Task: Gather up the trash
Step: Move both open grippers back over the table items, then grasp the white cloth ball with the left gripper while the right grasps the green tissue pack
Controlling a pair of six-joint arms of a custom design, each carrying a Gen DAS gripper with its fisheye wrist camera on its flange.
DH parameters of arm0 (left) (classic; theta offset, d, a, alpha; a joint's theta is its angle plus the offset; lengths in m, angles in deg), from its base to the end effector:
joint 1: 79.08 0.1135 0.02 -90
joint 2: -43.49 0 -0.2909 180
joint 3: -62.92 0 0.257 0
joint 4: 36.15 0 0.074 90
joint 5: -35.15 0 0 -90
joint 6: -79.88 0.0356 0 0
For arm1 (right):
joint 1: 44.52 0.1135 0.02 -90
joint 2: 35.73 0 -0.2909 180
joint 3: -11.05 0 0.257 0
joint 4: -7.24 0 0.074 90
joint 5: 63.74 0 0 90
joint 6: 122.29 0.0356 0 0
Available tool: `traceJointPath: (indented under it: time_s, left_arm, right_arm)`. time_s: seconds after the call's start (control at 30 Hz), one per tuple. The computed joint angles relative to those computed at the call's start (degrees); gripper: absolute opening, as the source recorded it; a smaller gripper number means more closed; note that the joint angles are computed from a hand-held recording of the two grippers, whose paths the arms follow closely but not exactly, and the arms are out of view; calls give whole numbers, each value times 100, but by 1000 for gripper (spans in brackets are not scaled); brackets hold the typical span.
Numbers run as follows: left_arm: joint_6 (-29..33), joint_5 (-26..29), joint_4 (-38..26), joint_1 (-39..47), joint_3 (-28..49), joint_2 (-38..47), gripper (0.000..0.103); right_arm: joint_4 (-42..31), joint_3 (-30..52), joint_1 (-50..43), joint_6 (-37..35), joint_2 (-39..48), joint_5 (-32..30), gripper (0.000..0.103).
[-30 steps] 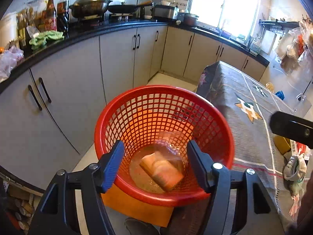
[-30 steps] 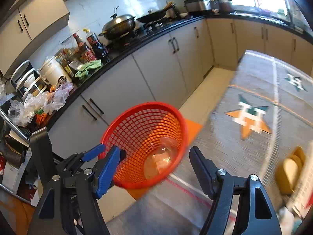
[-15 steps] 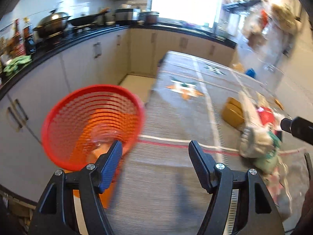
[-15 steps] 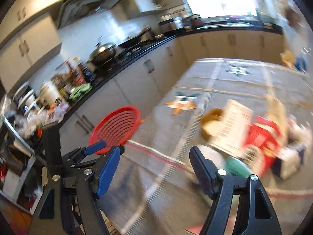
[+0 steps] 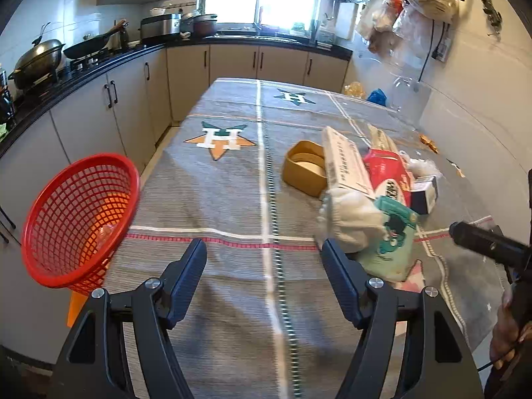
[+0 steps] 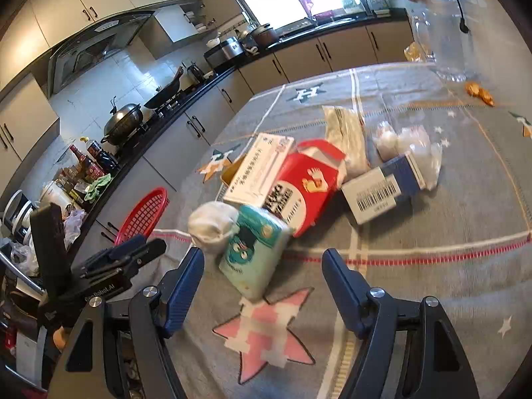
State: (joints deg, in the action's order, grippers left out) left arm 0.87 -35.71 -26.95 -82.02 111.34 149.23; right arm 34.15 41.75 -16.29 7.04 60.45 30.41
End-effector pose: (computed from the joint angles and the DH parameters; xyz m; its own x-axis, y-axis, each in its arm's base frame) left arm 0.3085 -0.0275 0.0970 -0.6790 0.2152 -0.7019 0.4039 0.9079 -0.1124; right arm 0.2158 0.1130 0.1006 -0.6923 0.3458 -0.6334 0.0218 0.8873 0.4606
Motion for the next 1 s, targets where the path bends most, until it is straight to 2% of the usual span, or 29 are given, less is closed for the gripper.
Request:
traceJointPath:
  time_s: [0.3, 0.6, 0.63, 0.77, 1.0]
  left_arm:
    - [-135, 131, -404, -510, 167, -121, 73]
    - [-451, -132, -620, -1121, 915, 688, 73]
    - [-474, -115, -626, -1115, 954, 737, 70]
    - [-484, 263, -745, -946, 1068, 841, 43]
    - [-373, 448, -606, -598, 875, 701, 40]
  right_arm:
    - [479, -292, -163, 130, 206, -89, 78]
    - [689, -518, -269, 228, 165, -117, 78]
    - [686, -521, -271, 231, 156, -127, 78]
    - [749, -504, -273, 241, 246, -188, 78]
    - [591, 11, -195, 180, 780, -367, 78]
